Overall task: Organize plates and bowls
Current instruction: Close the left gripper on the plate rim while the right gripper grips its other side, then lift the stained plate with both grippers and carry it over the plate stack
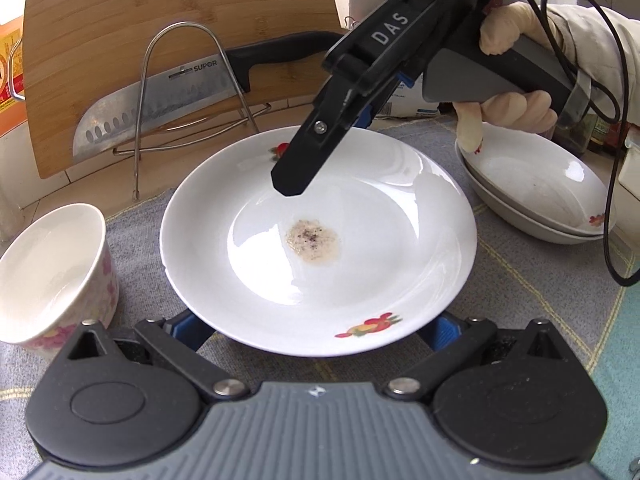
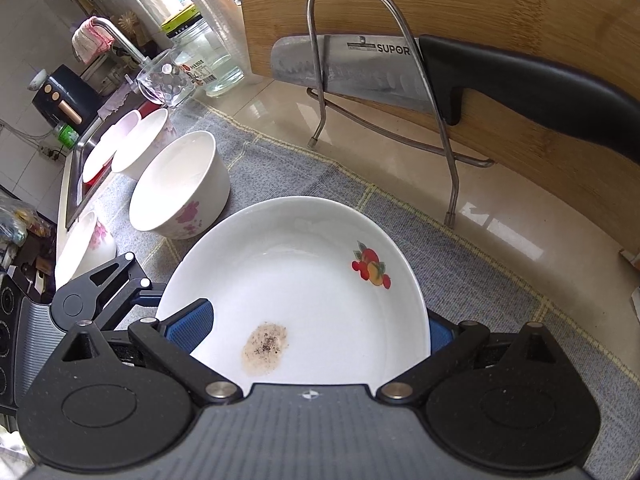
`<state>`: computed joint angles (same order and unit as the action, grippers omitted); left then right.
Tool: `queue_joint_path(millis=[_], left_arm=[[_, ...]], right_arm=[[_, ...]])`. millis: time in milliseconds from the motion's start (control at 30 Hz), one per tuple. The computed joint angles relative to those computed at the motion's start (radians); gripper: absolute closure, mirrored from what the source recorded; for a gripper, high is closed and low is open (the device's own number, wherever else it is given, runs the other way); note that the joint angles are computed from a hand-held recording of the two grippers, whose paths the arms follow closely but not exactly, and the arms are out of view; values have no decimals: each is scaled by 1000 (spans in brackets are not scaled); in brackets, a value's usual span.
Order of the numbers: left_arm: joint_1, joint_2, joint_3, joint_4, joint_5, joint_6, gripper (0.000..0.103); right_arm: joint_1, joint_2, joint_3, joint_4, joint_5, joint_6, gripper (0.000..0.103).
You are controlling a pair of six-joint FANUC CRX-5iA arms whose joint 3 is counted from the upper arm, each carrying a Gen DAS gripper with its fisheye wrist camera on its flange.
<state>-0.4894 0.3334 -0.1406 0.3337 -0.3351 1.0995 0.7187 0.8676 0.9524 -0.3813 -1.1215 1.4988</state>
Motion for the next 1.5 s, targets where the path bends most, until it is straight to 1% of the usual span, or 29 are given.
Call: queue_joint_path(millis=[200,433,700,800,900,1267,1300,1500], left_arm=[[-7,-30,-10,-28,-20,26,1],[-16,-54,-13,-64,-48,53,1],[-19,-63,-11,-52,-72,33,1],[-18,-72,-30,-17,-71,0,1],[-25,-81,-31,-43,-82,20,1],[-56,-120,-42,-49,-115,29,1],[-65,-142,-59,-56,-119,38,1],[-83,-153,-61,-35,-135,-3,1]], right_arm=[[15,-37,-55,10,23,-7,0],[32,-102,-152,10,67,-17,0],[53,-172,-259,14,119,-35,0],[59,-196,-295,15,137,-48,0],[67,-226,-339,14,158,-60,0],[103,-325,-480,53,230,-114,0],[105,-334,-494,57,238,-120,0],[121,-396,-590,89,298,-176,0]])
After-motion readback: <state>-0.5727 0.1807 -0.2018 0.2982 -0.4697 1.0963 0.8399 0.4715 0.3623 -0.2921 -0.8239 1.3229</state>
